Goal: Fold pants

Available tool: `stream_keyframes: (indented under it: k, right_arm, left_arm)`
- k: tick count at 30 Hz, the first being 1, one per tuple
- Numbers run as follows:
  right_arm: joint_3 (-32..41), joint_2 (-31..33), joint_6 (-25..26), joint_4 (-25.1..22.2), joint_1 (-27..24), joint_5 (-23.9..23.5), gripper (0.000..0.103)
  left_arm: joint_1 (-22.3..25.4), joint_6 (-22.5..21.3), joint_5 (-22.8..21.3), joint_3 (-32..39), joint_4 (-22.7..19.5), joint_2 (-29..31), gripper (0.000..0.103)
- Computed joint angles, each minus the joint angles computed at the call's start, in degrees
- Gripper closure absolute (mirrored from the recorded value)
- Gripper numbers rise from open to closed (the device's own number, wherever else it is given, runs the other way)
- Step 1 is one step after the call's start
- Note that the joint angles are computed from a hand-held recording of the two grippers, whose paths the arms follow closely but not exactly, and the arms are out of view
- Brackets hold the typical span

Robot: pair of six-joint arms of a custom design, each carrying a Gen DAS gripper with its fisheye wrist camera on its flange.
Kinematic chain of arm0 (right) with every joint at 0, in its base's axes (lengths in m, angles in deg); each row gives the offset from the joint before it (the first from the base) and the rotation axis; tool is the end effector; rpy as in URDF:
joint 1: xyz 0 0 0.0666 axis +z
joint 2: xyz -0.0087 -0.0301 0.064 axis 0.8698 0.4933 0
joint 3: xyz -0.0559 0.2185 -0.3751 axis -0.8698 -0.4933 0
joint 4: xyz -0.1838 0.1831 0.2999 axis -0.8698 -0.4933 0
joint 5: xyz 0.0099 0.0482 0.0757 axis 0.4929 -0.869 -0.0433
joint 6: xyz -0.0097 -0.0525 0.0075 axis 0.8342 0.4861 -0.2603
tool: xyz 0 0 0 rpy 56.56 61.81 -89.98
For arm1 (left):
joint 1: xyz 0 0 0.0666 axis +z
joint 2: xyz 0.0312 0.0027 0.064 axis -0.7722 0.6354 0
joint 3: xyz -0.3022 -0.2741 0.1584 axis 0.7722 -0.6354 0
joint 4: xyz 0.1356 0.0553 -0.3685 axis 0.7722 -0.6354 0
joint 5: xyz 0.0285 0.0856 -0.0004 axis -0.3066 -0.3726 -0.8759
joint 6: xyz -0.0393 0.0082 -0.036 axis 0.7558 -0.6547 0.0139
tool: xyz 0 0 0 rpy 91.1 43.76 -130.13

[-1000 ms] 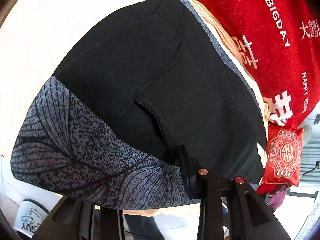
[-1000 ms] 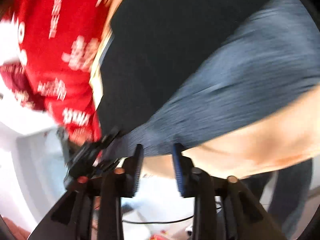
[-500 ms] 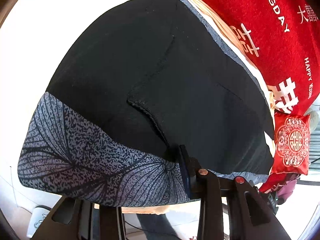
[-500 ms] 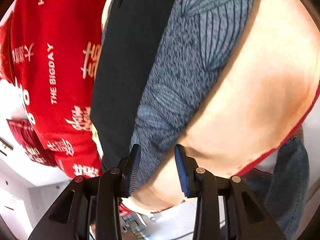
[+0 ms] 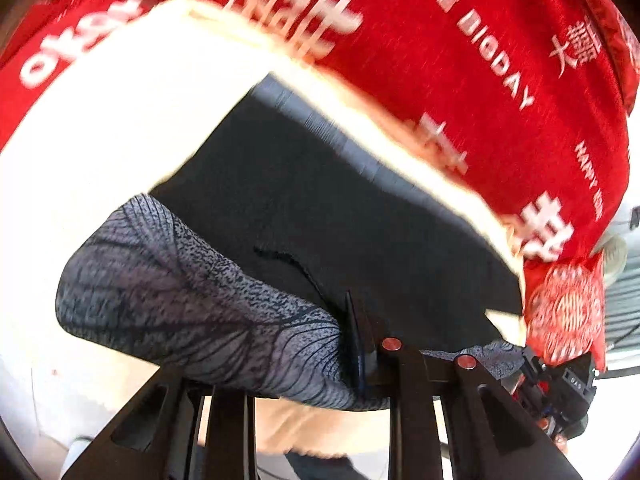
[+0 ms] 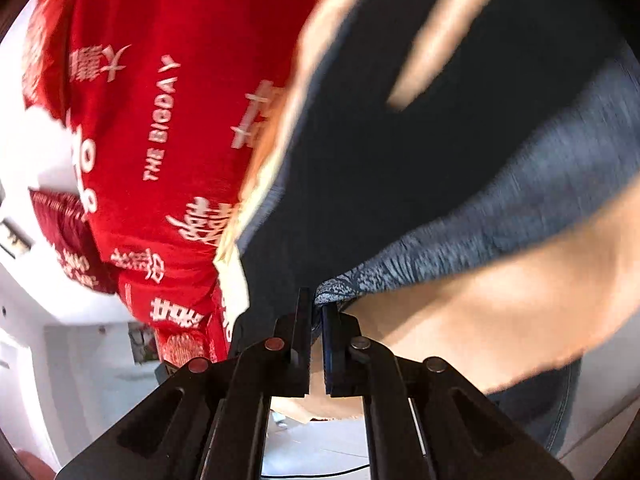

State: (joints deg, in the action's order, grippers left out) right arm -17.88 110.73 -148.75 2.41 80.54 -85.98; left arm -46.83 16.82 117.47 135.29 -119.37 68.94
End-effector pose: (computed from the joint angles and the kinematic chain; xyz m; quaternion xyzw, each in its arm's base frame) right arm 0.2075 0.0828 0.4068 0.4490 0.7779 0.3957 0.1915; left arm 0.4288 0.0101 0.4305 -0.0087 0.9656 -0.2480 0.0779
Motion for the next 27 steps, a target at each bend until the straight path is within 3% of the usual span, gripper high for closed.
stream_keyframes:
  k: [3, 8, 10, 12, 16, 18, 21, 23, 24, 25, 27]
  right_arm:
    - [5.8, 8.0, 11.6, 0.8, -11.6, -10.4, 0.098]
    - [15.1, 25.1, 28.7, -1.0, -21.8, -21.2, 0.098]
    - [17.8, 30.8, 33.0, -1.6, -23.5, -23.0, 0.098]
    - [20.8, 37.5, 38.6, -3.4, -24.4, -23.2, 0.098]
    - [25.6, 47.7, 46.1, -8.0, -24.3, -21.4, 0.097]
    - [27.4, 51.6, 47.8, -10.4, -24.1, -20.1, 0.096]
    - [26.4, 52.3, 45.5, -8.3, -24.6, -20.6, 0.096]
    - [26.9, 52.0, 45.0, -9.4, -24.7, -20.9, 0.088]
    - [27.6, 51.3, 46.1, -10.7, -24.4, -19.9, 0.070]
    - [28.3, 50.5, 47.5, -11.6, -24.1, -18.8, 0.063]
    - [29.3, 48.0, 50.9, -12.1, -22.9, -18.0, 0.063]
  left_arm:
    - [-3.7, 5.0, -1.5, 4.9, 5.0, 4.3, 0.078]
    - [-8.3, 10.2, -8.8, 11.8, 11.9, 14.4, 0.078]
    - [-9.9, 10.3, -13.0, 13.7, 13.3, 18.6, 0.077]
    - [-11.8, 11.2, -17.2, 15.0, 13.7, 22.1, 0.076]
    - [-13.3, 13.3, -21.3, 15.5, 16.6, 25.2, 0.065]
    - [-13.4, 13.2, -21.1, 17.3, 15.2, 25.9, 0.056]
    - [-12.4, 12.1, -22.1, 19.7, 12.7, 25.2, 0.055]
    - [-11.7, 10.8, -24.4, 20.5, 12.1, 23.6, 0.038]
    - [-11.7, 10.3, -25.9, 19.9, 12.4, 22.3, 0.028]
    - [-11.8, 9.2, -27.3, 19.5, 12.8, 21.5, 0.028]
    - [-12.5, 5.2, -28.6, 19.2, 11.9, 21.2, 0.028]
